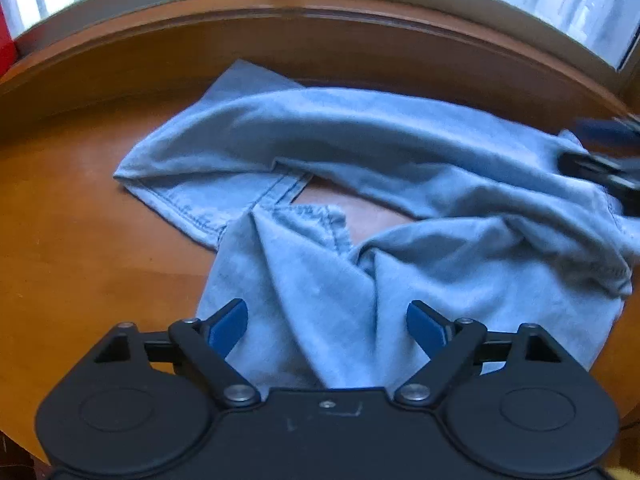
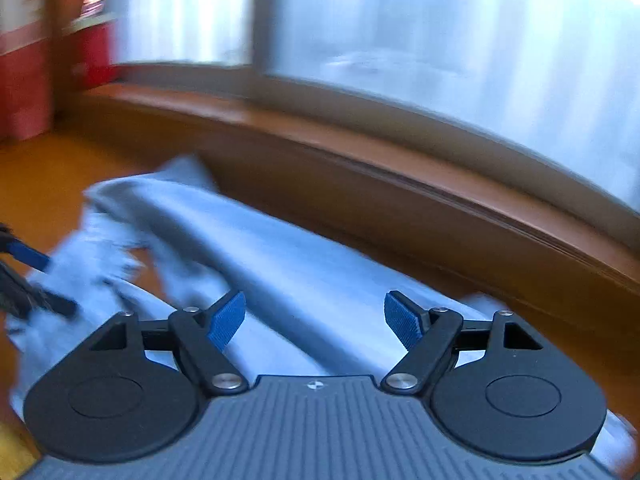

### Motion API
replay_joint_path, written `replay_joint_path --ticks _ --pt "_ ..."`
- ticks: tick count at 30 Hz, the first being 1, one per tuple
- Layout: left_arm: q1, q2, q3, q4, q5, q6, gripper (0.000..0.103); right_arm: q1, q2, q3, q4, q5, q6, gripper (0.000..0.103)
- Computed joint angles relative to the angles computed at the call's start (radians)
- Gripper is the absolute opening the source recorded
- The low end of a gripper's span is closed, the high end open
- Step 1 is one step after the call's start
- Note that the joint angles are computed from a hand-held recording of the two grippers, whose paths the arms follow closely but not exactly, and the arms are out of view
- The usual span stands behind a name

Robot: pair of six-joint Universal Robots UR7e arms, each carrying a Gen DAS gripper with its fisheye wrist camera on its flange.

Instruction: Fold clothes

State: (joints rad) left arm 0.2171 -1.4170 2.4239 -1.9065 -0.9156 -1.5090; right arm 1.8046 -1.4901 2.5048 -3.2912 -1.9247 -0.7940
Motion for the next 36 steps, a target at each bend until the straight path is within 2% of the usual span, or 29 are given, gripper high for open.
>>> replay_joint_path --ticks 3,5,9,10,11,13,14,17,19,23,25,26,28,30,31,33,34,36 --pt "-0.001 -0.053 0.042 -0.042 -0.015 0.022 0.087 0.055 0.221 -0.087 -0.026 -0.011 -0.037 0.079" --pt "0.003 -0.058 0.055 -0.067 -0.012 0.060 0.089 0.051 0.335 -0.133 -0.067 -0.024 -0.113 0.079" --pt "0.019 -0.037 0.066 -0.106 0.000 0.141 0.094 0.072 0.480 -0.224 -0.091 -0.100 -0.182 0.076" --pt "0.023 -0.027 0.065 -0.107 0.006 0.155 0.096 0.074 0.496 -0.240 -0.091 -0.112 -0.183 0.062" --pt "0.031 -0.016 0.064 -0.110 0.014 0.162 0.097 0.072 0.484 -0.250 -0.064 -0.117 -0.167 0.031" --pt "0.045 0.014 0.057 -0.104 0.039 0.170 0.103 0.071 0.467 -0.268 -0.030 -0.120 -0.102 0.006" --pt "0.051 0.029 0.052 -0.094 0.054 0.173 0.103 0.074 0.455 -0.268 -0.059 -0.111 -0.091 0.005" --pt "0.075 0.054 0.059 -0.114 0.123 0.198 0.103 0.096 0.387 -0.265 -0.141 -0.065 -0.079 0.004" --pt "0.115 0.055 0.052 -0.129 0.162 0.223 0.103 0.115 0.294 -0.271 -0.113 -0.021 -0.029 0.004" --pt "0.191 0.021 0.033 -0.140 0.235 0.248 0.102 0.166 0.108 -0.236 -0.077 0.041 0.013 0.004" --pt "0.189 -0.033 0.036 -0.110 0.274 0.211 0.100 0.187 -0.012 -0.189 -0.017 0.083 0.041 0.004" --pt "0.187 -0.060 0.036 -0.091 0.294 0.191 0.100 0.195 -0.067 -0.158 0.019 0.104 0.050 0.004" --pt "0.168 -0.108 0.015 0.064 0.327 0.077 0.100 0.202 -0.168 -0.095 0.113 0.141 0.067 0.005" --pt "0.151 -0.146 -0.001 0.175 0.315 0.011 0.100 0.189 -0.250 -0.034 0.230 0.155 0.087 0.006" --pt "0.144 -0.162 -0.006 0.208 0.302 0.000 0.100 0.179 -0.280 -0.011 0.312 0.141 0.102 0.010" --pt "0.124 -0.182 -0.013 0.257 0.269 -0.008 0.100 0.155 -0.301 0.017 0.488 0.070 0.142 0.026" --pt "0.112 -0.185 -0.017 0.272 0.251 -0.004 0.100 0.149 -0.278 0.033 0.523 0.000 0.163 0.039" --pt "0.087 -0.164 -0.025 0.289 0.221 0.019 0.100 0.144 -0.224 0.076 0.506 -0.124 0.161 0.041"
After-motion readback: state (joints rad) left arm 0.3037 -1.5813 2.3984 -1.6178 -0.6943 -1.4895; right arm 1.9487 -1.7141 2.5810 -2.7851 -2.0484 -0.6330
